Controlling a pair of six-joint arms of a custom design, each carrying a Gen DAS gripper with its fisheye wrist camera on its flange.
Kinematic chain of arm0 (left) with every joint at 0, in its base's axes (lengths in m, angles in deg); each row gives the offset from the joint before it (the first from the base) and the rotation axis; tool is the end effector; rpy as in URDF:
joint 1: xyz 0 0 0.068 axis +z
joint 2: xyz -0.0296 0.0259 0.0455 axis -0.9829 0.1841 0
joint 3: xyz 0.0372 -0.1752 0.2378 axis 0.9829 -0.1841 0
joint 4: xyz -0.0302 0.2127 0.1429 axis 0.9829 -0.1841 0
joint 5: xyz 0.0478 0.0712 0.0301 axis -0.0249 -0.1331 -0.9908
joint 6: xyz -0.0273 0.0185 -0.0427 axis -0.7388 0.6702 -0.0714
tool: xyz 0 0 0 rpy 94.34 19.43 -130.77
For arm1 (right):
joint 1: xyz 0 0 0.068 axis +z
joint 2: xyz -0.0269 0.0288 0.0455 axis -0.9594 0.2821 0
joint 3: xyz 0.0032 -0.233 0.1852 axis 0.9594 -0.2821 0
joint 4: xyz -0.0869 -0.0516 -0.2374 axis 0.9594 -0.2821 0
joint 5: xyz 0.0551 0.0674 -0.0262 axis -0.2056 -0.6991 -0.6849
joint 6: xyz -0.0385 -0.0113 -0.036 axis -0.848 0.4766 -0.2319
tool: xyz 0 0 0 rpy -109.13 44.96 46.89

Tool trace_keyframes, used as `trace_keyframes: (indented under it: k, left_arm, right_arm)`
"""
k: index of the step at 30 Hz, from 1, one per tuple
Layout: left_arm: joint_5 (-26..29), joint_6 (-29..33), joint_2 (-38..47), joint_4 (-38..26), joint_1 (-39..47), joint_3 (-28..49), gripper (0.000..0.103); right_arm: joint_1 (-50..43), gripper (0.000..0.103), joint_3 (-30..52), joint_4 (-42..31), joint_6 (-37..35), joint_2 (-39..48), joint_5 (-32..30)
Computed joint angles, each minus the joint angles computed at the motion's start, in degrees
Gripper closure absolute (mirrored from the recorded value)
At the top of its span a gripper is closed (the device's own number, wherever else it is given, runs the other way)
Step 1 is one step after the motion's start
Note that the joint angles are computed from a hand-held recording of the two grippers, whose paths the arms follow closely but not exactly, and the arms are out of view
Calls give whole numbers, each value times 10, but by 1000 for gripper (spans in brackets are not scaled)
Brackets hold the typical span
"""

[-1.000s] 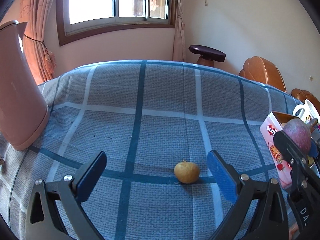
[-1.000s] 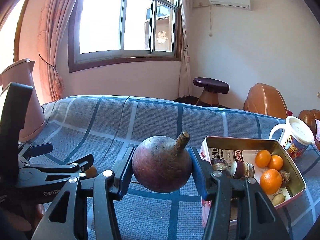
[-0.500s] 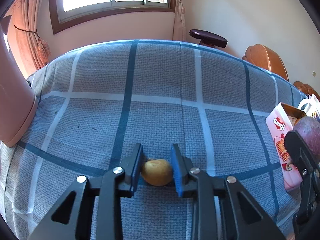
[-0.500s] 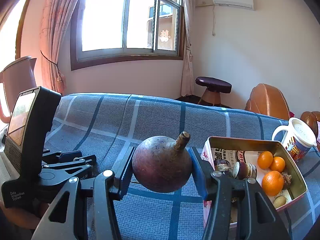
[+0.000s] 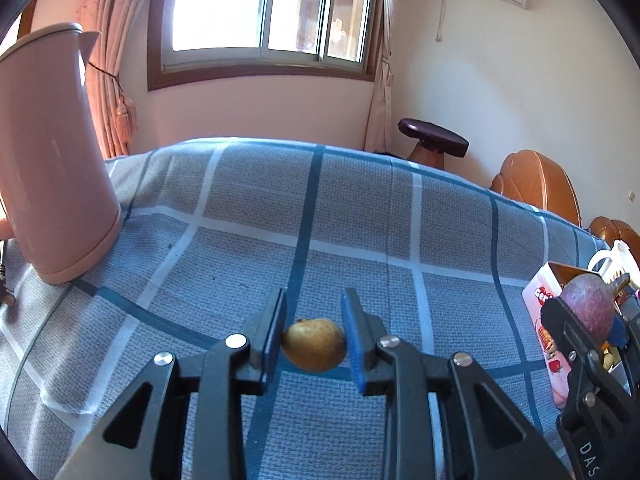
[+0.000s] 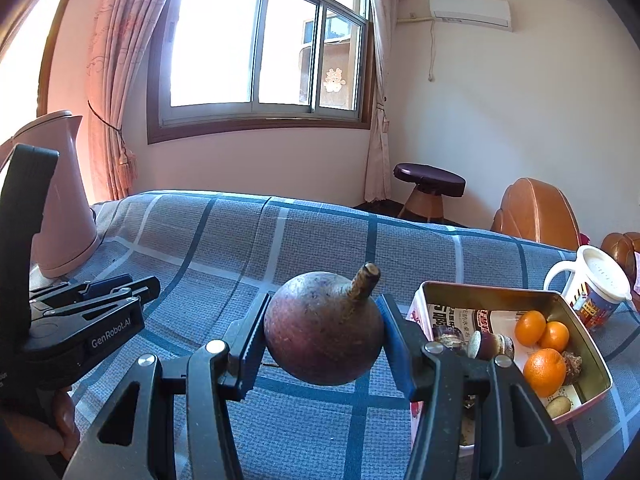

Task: Organize fruits
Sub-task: 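Grasp the purple fig with the right tool while the left tool approaches the tan fruit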

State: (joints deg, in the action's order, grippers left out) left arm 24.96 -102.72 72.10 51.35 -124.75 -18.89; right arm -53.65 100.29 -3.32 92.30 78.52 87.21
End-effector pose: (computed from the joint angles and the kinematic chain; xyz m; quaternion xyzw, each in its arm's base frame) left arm 0.2985 -0.2745 0.0615 -0.0527 0.8974 -0.0357 0.4367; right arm 0.2588 0.0838 0.0693 -0.0511 0.8519 -0.0114 0.5211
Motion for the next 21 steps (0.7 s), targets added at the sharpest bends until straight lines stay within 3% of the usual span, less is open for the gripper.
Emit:
trace_keyframes:
  k: [6,21]
  left_arm:
    - [-69,19,-12,34,-21,-24,73]
    - [-127,-4,-37,60,-48,-79,73]
  right_arm:
    - [11,48,-5,11,-4,1,3]
    - [38,48,-47,52,-4,-2,16]
